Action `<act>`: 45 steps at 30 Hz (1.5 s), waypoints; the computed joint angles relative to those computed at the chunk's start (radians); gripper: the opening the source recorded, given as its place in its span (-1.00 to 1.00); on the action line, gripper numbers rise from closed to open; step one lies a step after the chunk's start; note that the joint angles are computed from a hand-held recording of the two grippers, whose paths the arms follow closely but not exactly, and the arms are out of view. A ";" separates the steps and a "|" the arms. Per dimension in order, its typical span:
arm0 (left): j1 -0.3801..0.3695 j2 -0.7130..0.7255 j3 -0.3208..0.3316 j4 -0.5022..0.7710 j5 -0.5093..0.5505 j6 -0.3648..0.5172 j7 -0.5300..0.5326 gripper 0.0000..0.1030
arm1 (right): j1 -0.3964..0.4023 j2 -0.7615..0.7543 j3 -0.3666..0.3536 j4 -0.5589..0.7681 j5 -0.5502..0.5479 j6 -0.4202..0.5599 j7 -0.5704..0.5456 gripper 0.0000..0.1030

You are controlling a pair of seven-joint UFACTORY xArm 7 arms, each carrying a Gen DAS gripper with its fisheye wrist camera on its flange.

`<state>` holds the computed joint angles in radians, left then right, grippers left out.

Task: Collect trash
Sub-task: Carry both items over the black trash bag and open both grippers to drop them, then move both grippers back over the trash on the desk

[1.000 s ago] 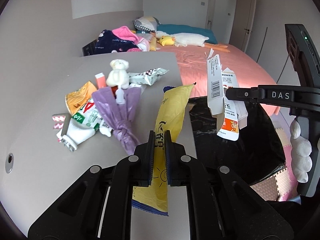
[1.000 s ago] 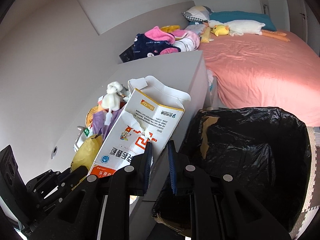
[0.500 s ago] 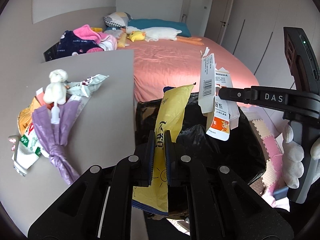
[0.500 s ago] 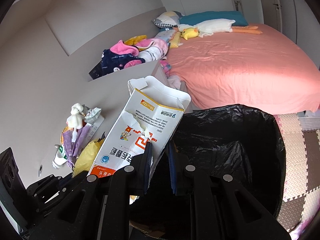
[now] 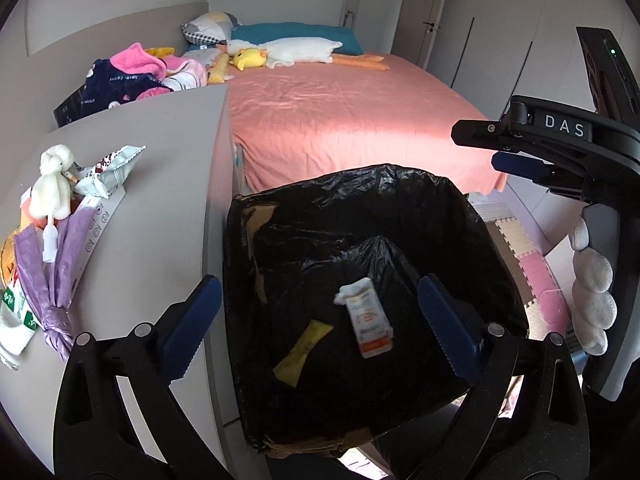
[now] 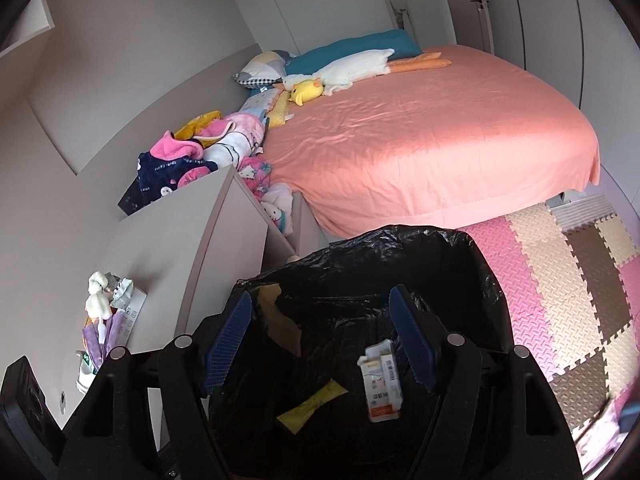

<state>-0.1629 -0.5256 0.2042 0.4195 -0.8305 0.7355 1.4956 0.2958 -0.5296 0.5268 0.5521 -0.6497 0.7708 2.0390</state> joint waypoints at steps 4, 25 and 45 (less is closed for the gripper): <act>0.013 0.011 0.012 0.009 -0.002 -0.004 0.004 0.86 | -0.004 0.035 0.000 0.018 -0.017 -0.020 -0.005 0.40; 0.113 0.104 0.067 0.092 -0.045 -0.076 0.024 0.87 | 0.087 0.308 -0.092 0.211 -0.229 -0.063 0.022 0.40; 0.236 0.352 -0.017 0.262 -0.128 -0.151 -0.024 0.87 | 0.206 0.564 -0.266 0.448 -0.414 -0.238 -0.022 0.40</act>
<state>0.0727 -0.1740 0.1869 0.6811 -0.9586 0.5850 1.4720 0.5015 0.0346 0.2609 0.9999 -1.0636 0.5329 2.0168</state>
